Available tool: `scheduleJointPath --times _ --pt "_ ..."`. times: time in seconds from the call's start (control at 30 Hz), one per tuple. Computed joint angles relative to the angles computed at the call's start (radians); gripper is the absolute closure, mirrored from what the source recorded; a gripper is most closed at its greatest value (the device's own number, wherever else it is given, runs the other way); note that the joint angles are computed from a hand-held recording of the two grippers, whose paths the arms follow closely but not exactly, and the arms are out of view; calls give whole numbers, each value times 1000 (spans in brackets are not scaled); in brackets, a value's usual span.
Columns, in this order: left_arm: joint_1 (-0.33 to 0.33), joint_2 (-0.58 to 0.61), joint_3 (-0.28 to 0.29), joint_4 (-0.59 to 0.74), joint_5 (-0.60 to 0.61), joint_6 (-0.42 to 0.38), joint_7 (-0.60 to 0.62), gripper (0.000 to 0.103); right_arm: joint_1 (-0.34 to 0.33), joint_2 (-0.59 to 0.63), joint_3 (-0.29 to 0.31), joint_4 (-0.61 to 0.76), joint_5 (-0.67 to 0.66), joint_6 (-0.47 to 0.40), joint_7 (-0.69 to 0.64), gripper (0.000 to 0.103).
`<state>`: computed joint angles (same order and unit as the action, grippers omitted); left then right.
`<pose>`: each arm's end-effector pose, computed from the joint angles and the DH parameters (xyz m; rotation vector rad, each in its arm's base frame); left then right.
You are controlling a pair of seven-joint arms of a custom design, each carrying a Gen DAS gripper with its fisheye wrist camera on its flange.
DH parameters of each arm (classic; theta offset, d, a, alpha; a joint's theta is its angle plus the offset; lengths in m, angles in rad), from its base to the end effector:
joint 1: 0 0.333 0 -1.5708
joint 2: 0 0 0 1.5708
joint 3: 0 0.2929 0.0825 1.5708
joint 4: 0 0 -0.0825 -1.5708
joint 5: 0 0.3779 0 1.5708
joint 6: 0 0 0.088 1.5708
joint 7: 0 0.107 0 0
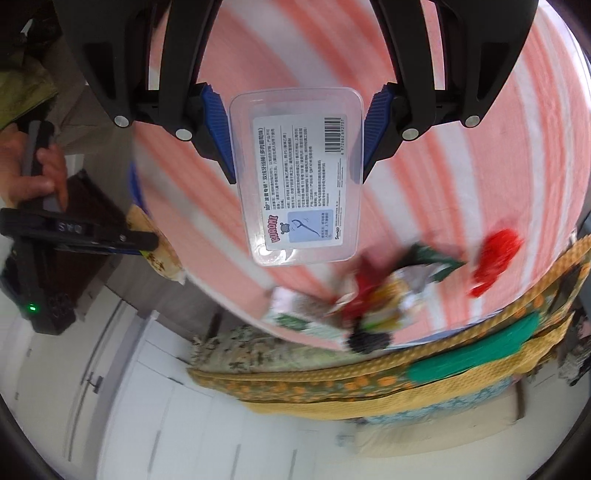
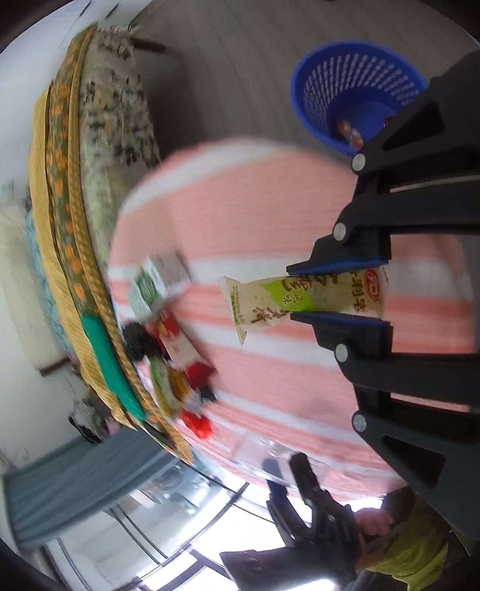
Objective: Collect trash
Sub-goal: 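Carry both items over the blue wastebasket and open both tools to drop them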
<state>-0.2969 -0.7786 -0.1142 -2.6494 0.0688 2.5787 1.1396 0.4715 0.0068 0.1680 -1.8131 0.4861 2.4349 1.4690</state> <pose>0.3424 -0.1553 0.5405 -1.8438 1.8837 -0.8303 0.4847 0.3616 0.5758 -2.0534 1.2632 0.0854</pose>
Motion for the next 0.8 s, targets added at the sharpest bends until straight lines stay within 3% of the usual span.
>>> scheduleJointPath --times 0.23,0.4,0.57,0.8 --pt "-103 295 -44 238 -62 100 25 42 -91 -96 -63 -116 -120 28 73 85" --pt "-115 545 -112 457 -57 120 32 42 -161 -113 -99 -172 -166 24 89 85" --pt "-102 815 -179 697 45 94 -44 42 -211 -100 -123 -204 -165 25 81 85" --pt "-137 1098 -191 952 115 21 -102 42 -255 -68 -145 -226 -105 23 38 85"
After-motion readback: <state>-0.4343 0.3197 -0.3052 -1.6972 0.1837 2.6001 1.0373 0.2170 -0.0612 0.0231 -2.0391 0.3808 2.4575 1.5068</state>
